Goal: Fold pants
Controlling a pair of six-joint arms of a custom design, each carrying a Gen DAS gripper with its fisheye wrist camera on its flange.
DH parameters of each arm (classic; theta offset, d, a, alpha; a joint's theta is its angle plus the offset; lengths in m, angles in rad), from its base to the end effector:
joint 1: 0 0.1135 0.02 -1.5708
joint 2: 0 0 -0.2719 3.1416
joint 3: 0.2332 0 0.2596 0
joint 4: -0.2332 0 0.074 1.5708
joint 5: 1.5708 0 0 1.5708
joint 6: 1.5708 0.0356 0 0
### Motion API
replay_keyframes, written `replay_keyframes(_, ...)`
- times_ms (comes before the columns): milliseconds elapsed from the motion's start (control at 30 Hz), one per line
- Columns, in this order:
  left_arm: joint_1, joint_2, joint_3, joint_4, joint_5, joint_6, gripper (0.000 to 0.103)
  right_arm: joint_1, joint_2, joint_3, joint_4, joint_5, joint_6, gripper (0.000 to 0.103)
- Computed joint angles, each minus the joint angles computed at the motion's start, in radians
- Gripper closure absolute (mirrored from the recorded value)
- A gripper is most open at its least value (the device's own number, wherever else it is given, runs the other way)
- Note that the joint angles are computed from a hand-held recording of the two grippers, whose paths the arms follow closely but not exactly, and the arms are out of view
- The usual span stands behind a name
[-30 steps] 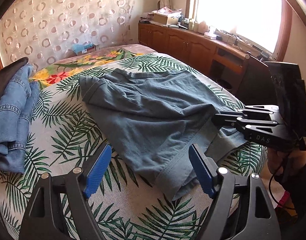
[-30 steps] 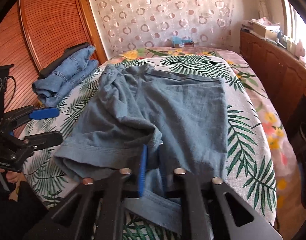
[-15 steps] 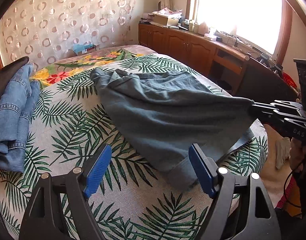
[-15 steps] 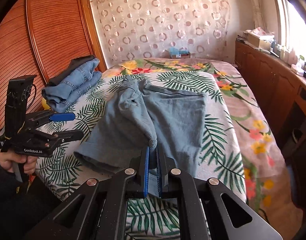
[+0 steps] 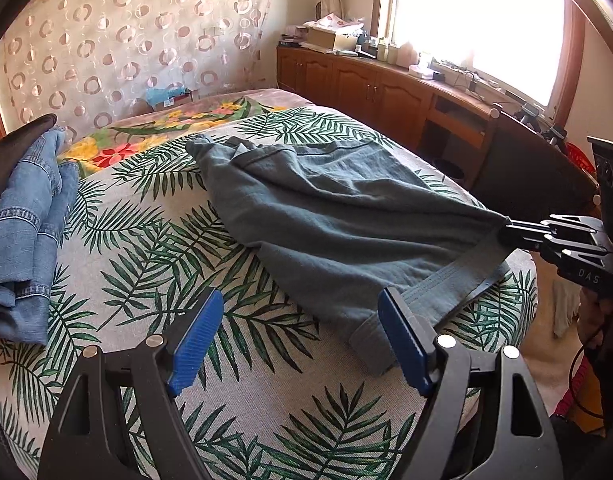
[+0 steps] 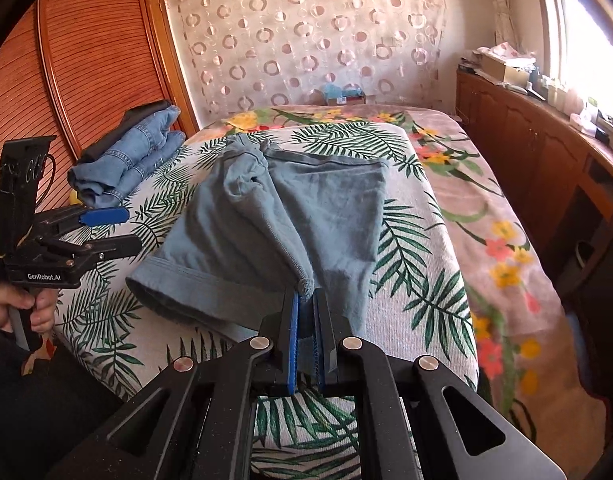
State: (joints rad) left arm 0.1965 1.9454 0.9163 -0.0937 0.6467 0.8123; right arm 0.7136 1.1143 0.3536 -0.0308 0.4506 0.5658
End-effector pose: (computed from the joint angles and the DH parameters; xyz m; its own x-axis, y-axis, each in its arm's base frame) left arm 0.3430 0.0464 0.0888 -0.5353 0.4841 -0.6922 0.7106 0.7012 -0.0591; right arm 0.1606 0.1185 0.1514 -0.6458 0.0792 -0.7594 -0.0137 0.9932 0.1152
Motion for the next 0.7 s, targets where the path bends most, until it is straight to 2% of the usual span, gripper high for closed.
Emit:
replay_keyframes(300, -0.029, 0.023, 0.028, 0.016, -0.007, -0.024, 0.023, -0.051, -0.020, -0.032, 0.004, -0.049, 0.009, 0.096)
replay_keyframes(333, -0.034, 0.029, 0.038, 0.016, -0.009, -0.031, 0.023, -0.061, -0.029, -0.032, 0.004, -0.060, 0.000, 0.091)
replay_keyframes(467, -0.058, 0.065, 0.096, 0.019, -0.020, -0.056, 0.023, -0.104, -0.029, -0.001, -0.006, -0.065, -0.060, 0.085)
replay_keyframes(533, -0.062, 0.081, 0.124, 0.014, -0.023, -0.063, 0.023, -0.127, -0.015, 0.027, -0.006, -0.073, -0.094, 0.078)
replay_keyframes(700, -0.056, 0.125, 0.200, -0.002, -0.027, -0.095, 0.023, -0.190, 0.092, 0.102, 0.064, -0.127, -0.186, 0.077)
